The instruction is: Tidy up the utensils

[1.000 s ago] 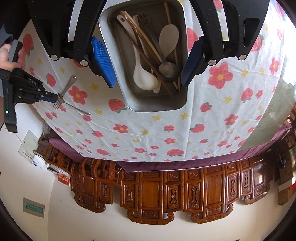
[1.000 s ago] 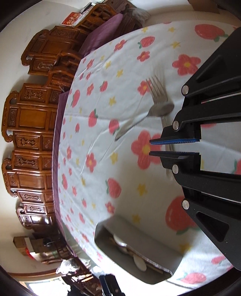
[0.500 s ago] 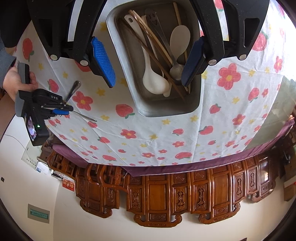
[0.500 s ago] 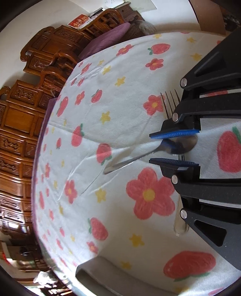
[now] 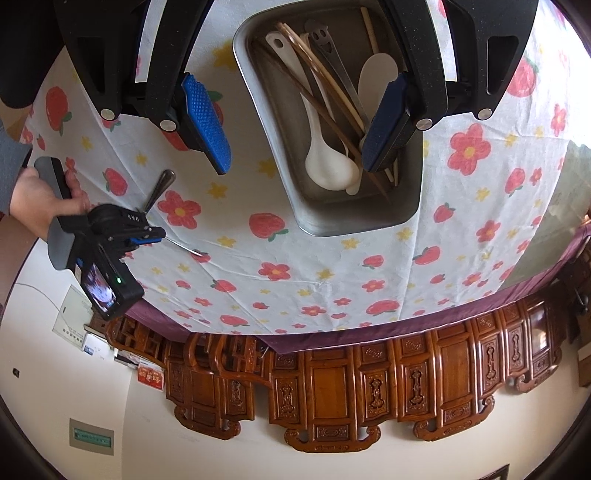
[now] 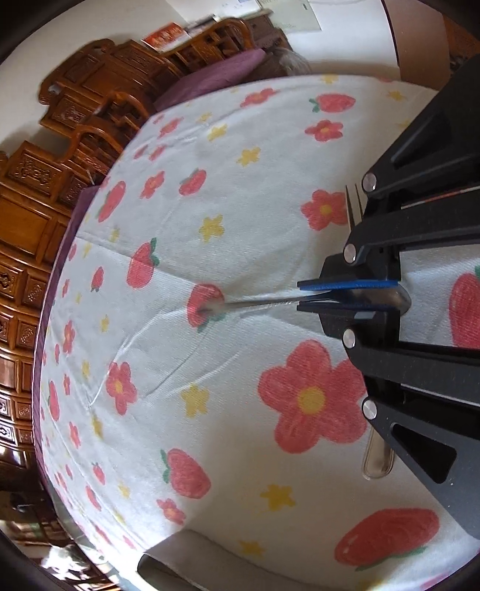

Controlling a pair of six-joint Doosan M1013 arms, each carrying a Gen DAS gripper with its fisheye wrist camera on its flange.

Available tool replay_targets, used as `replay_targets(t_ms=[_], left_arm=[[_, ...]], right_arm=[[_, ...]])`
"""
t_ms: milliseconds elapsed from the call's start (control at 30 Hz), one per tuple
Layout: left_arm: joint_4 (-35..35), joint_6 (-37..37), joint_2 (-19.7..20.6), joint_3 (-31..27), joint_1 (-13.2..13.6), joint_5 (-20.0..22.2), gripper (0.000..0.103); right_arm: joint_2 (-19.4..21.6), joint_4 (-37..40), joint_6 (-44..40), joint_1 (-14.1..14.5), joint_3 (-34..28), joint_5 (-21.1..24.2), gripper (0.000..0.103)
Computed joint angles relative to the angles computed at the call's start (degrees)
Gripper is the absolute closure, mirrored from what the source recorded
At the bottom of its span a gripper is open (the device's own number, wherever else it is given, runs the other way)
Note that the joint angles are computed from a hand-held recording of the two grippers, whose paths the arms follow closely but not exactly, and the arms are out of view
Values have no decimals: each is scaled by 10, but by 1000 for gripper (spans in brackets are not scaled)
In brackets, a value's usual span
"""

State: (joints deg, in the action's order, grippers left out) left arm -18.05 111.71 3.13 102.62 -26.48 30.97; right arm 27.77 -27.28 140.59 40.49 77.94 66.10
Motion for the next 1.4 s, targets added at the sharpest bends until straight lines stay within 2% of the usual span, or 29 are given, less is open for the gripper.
replay_targets(t_ms=[267,633,800,933,1133,1400], left_arm=[[-11,13,-2,1,-1,2,33],[-7,32,-8,11,-27,0,33],[8,26,-14,17,-46,-2,33],[8,33,-15,18,-61,8,39],[22,22,-2,7,-86,18,44],[26,11,49,-38,-113,43,53]], right_arm=[[-19,26,16,-3,18,-43,98],[-87,-33,109,37,92,-113,98],[-118,-62,159,56,136,-117,98],[-143,-73,192,67,173,-119,98],[-170,-82,246,69,220,-132,98],[-183,-82,271,64,251,-153,98]])
